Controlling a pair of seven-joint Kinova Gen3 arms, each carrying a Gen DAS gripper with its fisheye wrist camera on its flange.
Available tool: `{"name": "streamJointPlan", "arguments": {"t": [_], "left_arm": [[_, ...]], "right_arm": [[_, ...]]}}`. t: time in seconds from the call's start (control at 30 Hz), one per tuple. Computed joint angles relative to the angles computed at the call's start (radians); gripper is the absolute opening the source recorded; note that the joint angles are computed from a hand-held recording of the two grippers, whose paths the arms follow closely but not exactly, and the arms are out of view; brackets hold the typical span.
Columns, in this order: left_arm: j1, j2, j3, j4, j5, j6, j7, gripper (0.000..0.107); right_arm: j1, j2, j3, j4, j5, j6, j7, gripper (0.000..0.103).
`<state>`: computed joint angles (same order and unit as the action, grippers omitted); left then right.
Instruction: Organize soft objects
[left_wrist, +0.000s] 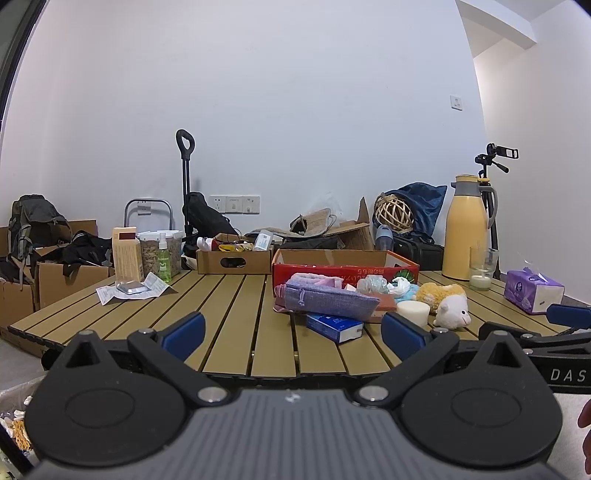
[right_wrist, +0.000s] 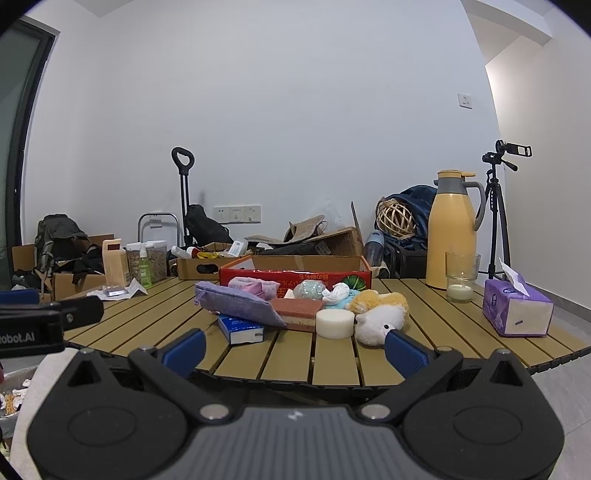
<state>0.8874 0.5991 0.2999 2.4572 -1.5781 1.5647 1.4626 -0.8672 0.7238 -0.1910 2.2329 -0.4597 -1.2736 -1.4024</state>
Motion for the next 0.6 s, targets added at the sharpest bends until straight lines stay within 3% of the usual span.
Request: {"name": "streamJointPlan", "arguments": {"t": [0.6], "left_arm": [[-0.004, -0.001, 0.002, -0.001, -0.004, -0.003, -0.003, 0.103]], "right_arm": [[0.002, 0.001, 0.0, -0.004, -0.001, 0.006, -0.003, 0.103]]}}
